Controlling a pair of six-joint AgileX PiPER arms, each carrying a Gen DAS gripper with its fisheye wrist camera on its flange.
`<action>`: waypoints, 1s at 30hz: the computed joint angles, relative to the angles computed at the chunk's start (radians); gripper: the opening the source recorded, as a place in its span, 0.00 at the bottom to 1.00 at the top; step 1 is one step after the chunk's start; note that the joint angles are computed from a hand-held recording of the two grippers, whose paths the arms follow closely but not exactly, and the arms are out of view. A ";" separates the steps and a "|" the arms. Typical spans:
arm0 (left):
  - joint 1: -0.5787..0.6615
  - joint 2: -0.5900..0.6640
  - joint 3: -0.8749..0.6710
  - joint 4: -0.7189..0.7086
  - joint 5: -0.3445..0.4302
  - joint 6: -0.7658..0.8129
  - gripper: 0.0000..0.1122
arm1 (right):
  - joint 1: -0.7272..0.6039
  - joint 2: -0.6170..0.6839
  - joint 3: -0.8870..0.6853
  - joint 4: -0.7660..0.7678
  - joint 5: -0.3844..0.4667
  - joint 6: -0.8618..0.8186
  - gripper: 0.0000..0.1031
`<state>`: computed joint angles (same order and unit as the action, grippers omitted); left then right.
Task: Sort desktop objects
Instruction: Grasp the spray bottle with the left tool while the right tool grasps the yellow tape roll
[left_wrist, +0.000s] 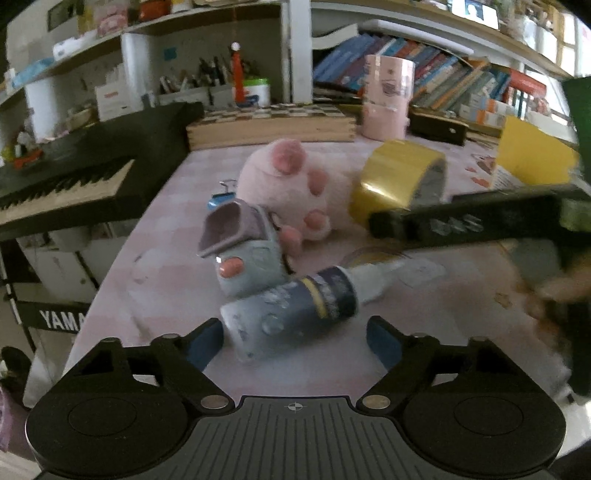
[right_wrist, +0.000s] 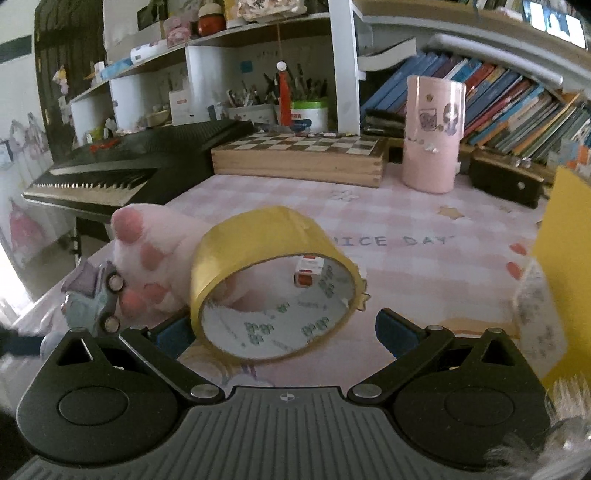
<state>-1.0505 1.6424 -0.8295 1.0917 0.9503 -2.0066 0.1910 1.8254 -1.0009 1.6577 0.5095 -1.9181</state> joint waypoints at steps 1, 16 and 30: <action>-0.010 0.001 -0.011 -0.019 0.012 0.024 0.75 | 0.000 0.008 -0.009 -0.004 0.007 0.007 1.00; -0.049 -0.007 -0.064 -0.093 0.079 0.290 0.64 | 0.004 0.033 -0.066 -0.031 0.040 0.037 0.98; 0.020 -0.036 -0.084 -0.147 -0.062 0.372 0.40 | 0.006 0.036 -0.089 -0.158 -0.020 0.156 0.92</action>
<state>-1.0306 1.6064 -0.9136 0.9448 0.8881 -1.6347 0.1966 1.8618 -1.0903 1.4997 0.4899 -1.7618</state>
